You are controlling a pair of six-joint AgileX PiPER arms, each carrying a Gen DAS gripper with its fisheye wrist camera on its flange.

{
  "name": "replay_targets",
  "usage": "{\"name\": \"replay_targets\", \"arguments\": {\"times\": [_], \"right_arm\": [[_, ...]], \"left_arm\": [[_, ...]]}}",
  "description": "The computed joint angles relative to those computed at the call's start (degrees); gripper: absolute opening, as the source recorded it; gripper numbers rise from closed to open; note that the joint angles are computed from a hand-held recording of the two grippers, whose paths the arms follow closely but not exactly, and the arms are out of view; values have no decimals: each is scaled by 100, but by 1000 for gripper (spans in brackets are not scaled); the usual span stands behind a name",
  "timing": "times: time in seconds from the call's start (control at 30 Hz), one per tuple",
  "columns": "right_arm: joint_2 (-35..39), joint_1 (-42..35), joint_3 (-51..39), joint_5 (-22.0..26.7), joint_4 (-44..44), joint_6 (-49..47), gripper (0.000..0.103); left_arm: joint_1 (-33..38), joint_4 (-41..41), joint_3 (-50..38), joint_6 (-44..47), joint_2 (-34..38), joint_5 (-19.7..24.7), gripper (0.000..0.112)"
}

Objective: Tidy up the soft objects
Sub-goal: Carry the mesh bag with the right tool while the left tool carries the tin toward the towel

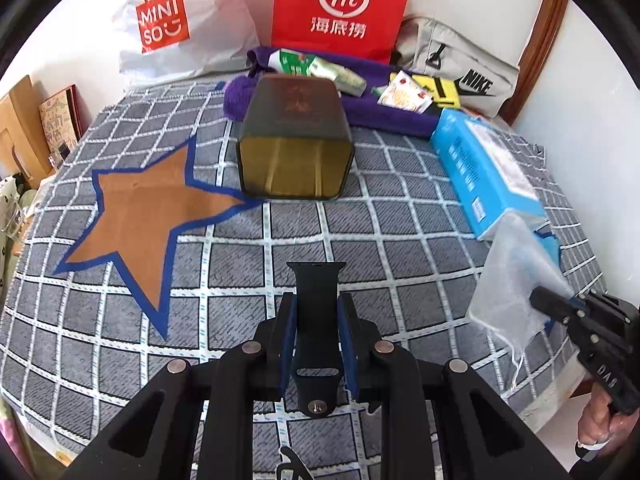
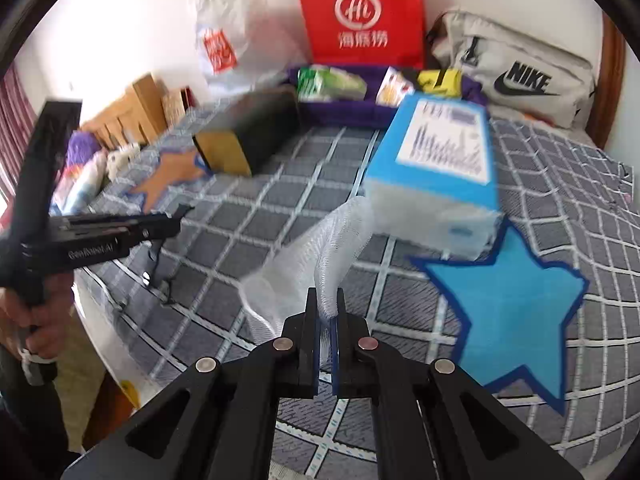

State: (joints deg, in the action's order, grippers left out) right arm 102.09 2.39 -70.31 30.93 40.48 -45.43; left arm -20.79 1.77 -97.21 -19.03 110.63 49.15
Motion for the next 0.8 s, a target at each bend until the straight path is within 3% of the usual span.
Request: {"name": "replay_targets", "arguments": {"times": [0.23,0.8], "right_arm": [[-360,-244,-149,274,453,-260,4],[-216,-480,-1408,659,-143,797,4]], "left_arm": [[-45,143,-287,-82,-173,218,20],[106,300,-2346,-62,489,1270,20]]}}
